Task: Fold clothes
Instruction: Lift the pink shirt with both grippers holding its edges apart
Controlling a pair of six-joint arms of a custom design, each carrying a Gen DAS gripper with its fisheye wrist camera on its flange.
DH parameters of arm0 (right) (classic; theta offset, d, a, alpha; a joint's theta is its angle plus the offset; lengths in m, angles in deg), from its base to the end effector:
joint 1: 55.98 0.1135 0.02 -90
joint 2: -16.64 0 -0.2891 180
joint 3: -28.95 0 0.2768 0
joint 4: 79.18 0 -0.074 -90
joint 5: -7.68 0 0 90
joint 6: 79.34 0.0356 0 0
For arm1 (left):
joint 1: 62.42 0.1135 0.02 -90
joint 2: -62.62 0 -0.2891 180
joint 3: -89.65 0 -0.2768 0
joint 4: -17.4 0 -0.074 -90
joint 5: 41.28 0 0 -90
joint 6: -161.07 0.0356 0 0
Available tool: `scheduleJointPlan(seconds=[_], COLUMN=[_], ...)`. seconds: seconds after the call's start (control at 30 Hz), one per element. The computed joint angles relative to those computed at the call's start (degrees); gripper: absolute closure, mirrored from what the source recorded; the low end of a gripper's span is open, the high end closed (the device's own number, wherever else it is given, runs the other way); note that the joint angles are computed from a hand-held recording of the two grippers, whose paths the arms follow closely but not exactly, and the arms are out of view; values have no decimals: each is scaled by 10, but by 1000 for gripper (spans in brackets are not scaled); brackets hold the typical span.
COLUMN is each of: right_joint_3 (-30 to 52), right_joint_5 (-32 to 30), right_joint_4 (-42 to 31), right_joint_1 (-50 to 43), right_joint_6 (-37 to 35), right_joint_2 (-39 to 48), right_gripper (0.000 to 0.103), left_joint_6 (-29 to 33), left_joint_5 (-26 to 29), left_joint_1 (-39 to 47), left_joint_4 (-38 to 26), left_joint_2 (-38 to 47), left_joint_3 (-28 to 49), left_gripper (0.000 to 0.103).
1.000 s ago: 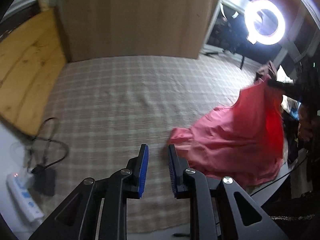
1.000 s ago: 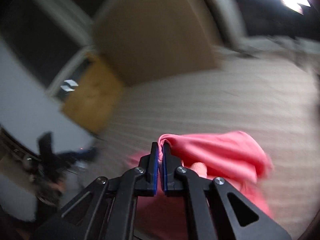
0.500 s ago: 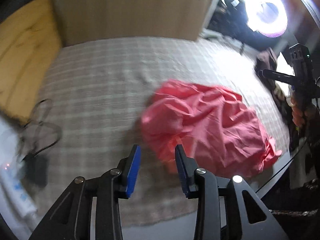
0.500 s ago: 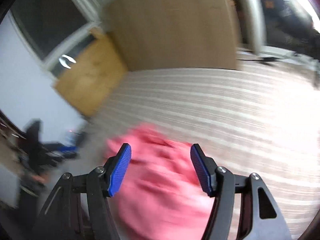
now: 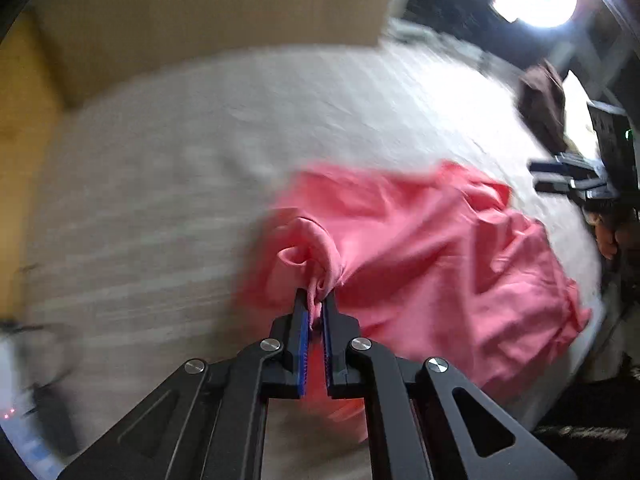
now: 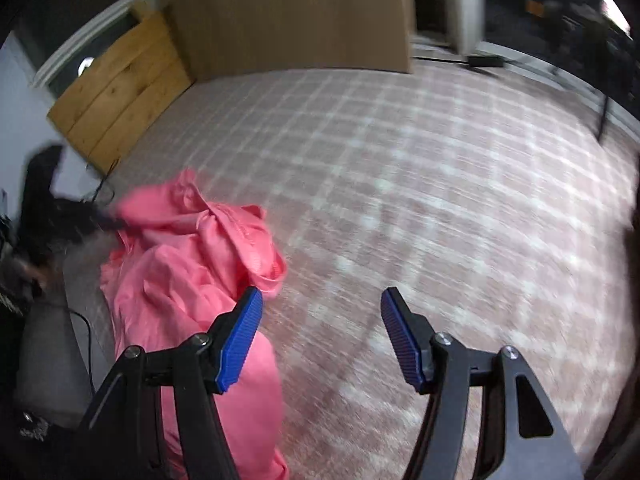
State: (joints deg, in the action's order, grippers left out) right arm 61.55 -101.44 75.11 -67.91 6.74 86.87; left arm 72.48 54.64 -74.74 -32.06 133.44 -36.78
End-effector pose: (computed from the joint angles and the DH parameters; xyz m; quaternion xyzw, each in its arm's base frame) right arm 0.1880 -0.0278 0.1204 0.0288 0.9599 0.1287 0.2475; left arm 0.2265 -0.0532 0.2040 0.1273 0.9699 -0.0695 0.1959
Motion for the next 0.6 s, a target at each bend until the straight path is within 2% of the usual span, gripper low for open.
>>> scheduleJointPlan(seconds=[0.07, 0.13, 0.2, 0.33, 0.43, 0.57, 0.6], right_joint_3=[12, 34, 53, 100, 131, 179, 186], right_joint_5=[5, 3, 12, 12, -7, 7, -1], right_joint_4=[27, 44, 56, 83, 111, 121, 119], right_joint_1=[30, 65, 102, 162, 187, 217, 222], right_joint_6=[-5, -6, -2, -5, -2, 1, 5], right_joint_2=[39, 83, 117, 195, 247, 320, 335], right_gripper=[42, 42, 42, 42, 42, 42, 49], left_joint_6=[32, 82, 114, 136, 136, 122, 124], left_joint_5=[-6, 11, 20, 34, 35, 32, 32], left_joint_1=[101, 212, 275, 311, 307, 295, 297], left_joint_4=[-64, -112, -132, -145, -135, -122, -115], left_joint_2=[-80, -129, -153, -178, -180, -170, -164], left_joint_3=[-7, -11, -20, -58, -79, -86, -86], left_gripper=[98, 98, 98, 98, 98, 98, 98])
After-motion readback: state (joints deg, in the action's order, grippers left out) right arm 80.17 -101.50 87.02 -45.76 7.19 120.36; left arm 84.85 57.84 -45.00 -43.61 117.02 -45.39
